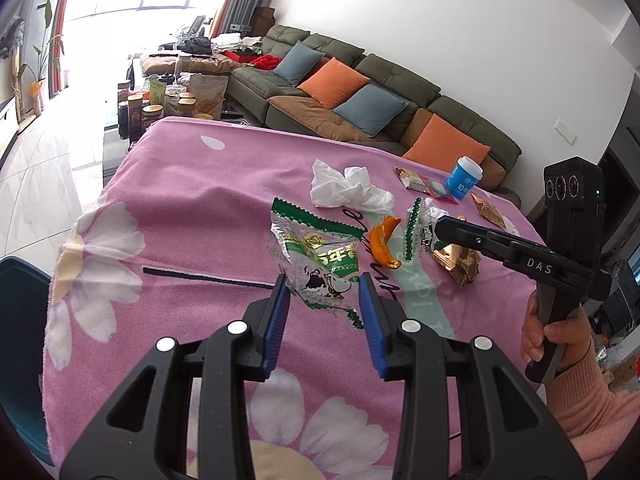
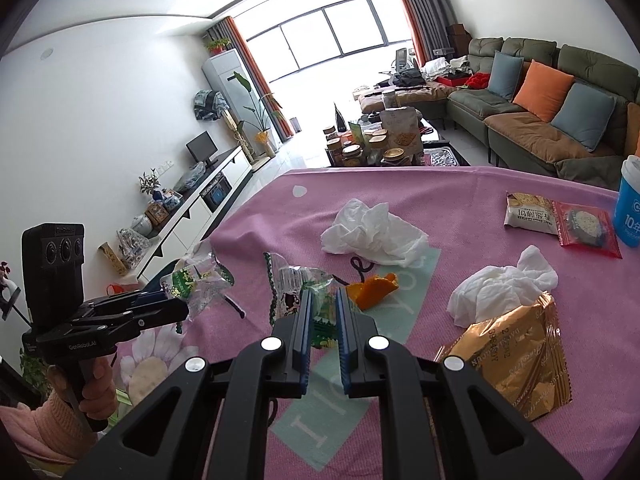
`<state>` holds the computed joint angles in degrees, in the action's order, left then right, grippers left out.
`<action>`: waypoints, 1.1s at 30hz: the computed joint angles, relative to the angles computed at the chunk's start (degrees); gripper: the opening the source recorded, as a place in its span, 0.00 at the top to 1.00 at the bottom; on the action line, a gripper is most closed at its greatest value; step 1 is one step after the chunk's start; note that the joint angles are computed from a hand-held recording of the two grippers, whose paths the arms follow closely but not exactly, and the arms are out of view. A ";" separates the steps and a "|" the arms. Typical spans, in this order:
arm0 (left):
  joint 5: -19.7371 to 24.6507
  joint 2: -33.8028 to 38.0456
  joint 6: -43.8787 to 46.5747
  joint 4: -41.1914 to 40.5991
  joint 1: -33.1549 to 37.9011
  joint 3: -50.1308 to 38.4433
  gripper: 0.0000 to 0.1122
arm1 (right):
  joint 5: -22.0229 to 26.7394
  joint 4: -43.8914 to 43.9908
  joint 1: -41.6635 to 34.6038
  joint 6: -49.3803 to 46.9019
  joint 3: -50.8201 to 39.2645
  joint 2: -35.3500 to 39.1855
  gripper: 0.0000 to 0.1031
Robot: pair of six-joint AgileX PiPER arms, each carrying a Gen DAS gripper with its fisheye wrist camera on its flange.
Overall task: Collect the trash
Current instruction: 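Carry the green snack bag and clear wrapper over the teal bin with both tools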
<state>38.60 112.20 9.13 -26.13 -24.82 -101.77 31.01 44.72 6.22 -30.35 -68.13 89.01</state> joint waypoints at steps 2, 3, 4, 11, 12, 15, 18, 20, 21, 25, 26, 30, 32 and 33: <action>-0.98 -1.87 0.12 0.25 0.20 2.62 0.69 | 0.05 0.32 0.53 -0.04 -0.07 -0.31 0.90; -1.50 -2.78 0.33 0.20 0.34 3.98 0.69 | 0.13 0.82 0.74 -0.39 0.03 -0.47 0.90; -2.00 -3.78 0.89 -0.21 0.58 5.47 0.69 | 0.10 0.99 1.09 -0.43 -0.09 -0.46 0.90; -4.54 -8.94 1.18 0.80 1.39 12.23 0.69 | 0.21 1.06 4.00 0.17 -1.56 0.59 0.90; -4.81 -9.66 1.26 0.86 1.58 13.09 0.69 | 0.19 1.01 4.39 0.26 -1.85 0.92 0.90; -5.83 -11.77 1.67 0.87 1.98 15.98 0.69 | 0.27 1.04 5.61 0.48 -2.64 1.66 0.90; -6.22 -13.49 2.22 0.31 2.69 18.21 0.69 | 0.01 0.69 7.35 1.19 -2.95 2.07 0.90; -6.71 -14.44 2.50 -0.29 3.05 19.77 0.69 | 0.16 0.68 8.29 1.36 -3.66 2.71 0.90; -6.85 -14.89 2.40 -0.21 3.24 20.40 0.69 | 0.19 0.76 8.84 1.39 -3.96 3.02 0.90; -7.19 -16.99 1.78 0.35 4.12 22.76 0.69 | 0.74 1.45 10.75 1.00 -6.08 5.22 0.90; -7.19 -17.55 1.62 0.45 4.44 23.34 0.69 | 0.84 1.57 11.27 0.88 -6.65 5.89 0.90; -7.29 -19.56 -2.09 3.60 5.25 24.89 0.69 | 2.81 1.82 12.85 0.94 -10.48 9.13 0.90; -7.61 -21.21 -3.27 4.57 6.04 26.49 0.69 | 3.72 2.16 13.76 0.85 -12.39 10.55 0.90; -7.75 -22.00 -3.99 5.13 6.50 27.31 0.69 | 3.88 1.71 14.43 1.24 -13.35 11.16 0.90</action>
<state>30.84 90.20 5.14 -21.00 -18.32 -74.45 34.89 46.43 20.65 -29.11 -81.48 100.17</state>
